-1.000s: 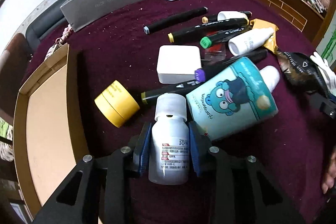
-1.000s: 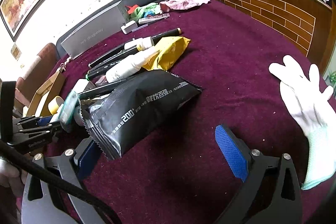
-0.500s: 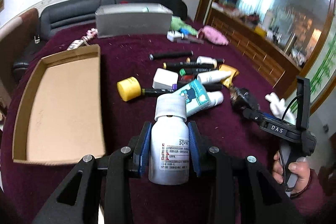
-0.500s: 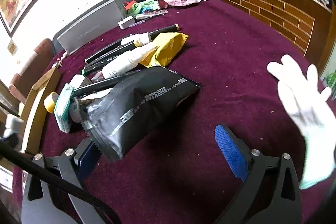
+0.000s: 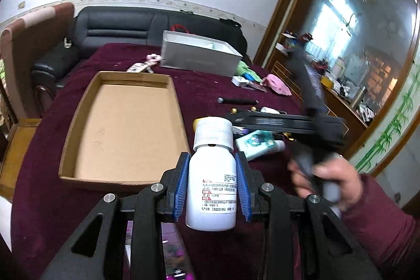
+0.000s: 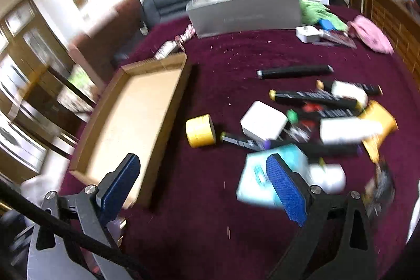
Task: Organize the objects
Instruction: 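Carry the white bottle and yellow tape roll into the cardboard tray with both grippers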
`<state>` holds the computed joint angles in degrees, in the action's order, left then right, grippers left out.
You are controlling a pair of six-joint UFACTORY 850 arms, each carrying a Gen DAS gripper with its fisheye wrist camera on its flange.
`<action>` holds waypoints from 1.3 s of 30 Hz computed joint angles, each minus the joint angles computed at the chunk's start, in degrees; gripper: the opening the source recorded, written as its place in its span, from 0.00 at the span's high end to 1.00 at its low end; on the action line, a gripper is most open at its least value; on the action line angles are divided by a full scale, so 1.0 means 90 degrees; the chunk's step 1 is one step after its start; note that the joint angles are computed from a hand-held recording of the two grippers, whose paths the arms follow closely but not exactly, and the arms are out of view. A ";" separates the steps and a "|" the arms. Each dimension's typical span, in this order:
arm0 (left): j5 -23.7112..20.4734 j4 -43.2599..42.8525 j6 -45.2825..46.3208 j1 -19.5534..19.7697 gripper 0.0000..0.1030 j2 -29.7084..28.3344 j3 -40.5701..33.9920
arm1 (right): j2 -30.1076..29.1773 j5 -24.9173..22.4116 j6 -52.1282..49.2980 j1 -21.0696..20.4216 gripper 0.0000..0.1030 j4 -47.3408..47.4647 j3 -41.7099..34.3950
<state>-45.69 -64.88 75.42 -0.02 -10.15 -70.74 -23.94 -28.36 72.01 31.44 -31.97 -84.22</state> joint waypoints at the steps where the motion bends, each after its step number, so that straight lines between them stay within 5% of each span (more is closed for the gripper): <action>1: -0.0021 0.0001 -0.0023 0.0073 0.71 -0.0061 -0.0044 | -0.0324 -0.0244 -0.0470 -0.0029 0.13 0.0351 -0.0391; 9: -0.0232 -0.0048 -0.0098 0.0457 0.71 -0.0608 -0.0425 | -0.1650 -0.1943 -0.1370 0.0061 0.25 0.0614 -0.2095; 13: -0.0281 -0.0071 -0.0129 0.0539 0.71 -0.0735 -0.0470 | -0.2040 -0.2533 -0.1700 0.0078 0.52 0.0600 -0.2582; 15: -0.0240 -0.0031 -0.0198 0.0545 0.71 -0.0750 -0.0459 | -0.2103 -0.2467 -0.1791 0.0025 0.69 0.0759 -0.2633; 21: -0.0217 0.0014 -0.0209 0.0625 0.71 -0.0762 -0.0524 | -0.1718 -0.1877 -0.1510 -0.0050 0.71 0.1021 -0.2087; 30: -0.1154 0.0118 -0.0766 0.0694 0.71 -0.0996 -0.1595 | -0.0529 -0.0646 -0.2031 -0.0120 0.71 0.2117 -0.1412; 34: -0.1372 0.0444 -0.1315 0.0446 0.71 -0.1403 -0.2606 | -0.0600 -0.0478 -0.2833 -0.0153 0.71 0.2907 -0.2192; 39: -0.0688 0.1660 -0.2511 -0.0078 0.71 -0.2379 -0.4208 | -0.1659 -0.1158 -0.2890 -0.0219 0.71 0.2827 -0.4356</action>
